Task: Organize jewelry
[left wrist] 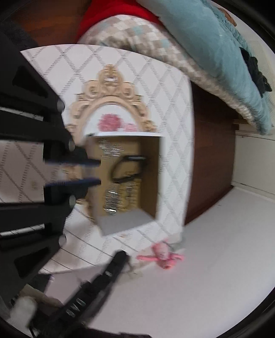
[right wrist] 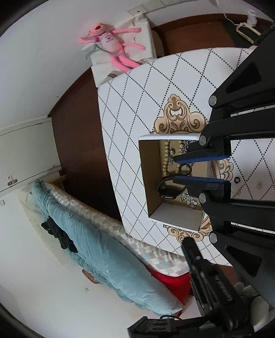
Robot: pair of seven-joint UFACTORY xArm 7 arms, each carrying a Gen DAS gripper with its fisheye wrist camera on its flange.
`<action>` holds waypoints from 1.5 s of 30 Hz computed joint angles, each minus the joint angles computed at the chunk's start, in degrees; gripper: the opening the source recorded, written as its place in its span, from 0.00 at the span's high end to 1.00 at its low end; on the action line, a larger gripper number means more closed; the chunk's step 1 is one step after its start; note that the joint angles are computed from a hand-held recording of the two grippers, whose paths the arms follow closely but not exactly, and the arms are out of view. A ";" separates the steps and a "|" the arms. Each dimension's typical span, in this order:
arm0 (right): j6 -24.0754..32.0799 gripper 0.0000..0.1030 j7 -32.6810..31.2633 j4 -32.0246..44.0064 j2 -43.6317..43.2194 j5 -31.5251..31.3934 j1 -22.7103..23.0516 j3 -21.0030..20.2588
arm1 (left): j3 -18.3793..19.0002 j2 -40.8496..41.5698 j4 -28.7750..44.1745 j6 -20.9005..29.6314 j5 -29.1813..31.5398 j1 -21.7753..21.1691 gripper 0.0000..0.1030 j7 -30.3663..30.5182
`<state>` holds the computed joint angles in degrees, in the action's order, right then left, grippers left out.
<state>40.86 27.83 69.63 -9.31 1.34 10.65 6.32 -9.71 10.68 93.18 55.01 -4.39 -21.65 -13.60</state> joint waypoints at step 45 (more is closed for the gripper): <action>0.90 0.87 8.21 -20.23 -17.03 -2.45 -0.29 2.28 | -2.77 -7.71 -17.08 -9.80 0.50 -4.40 0.98 0.40</action>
<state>41.76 36.04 49.41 -26.34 -1.11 10.35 8.61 -12.48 2.97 76.10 45.22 -3.89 -26.05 -13.20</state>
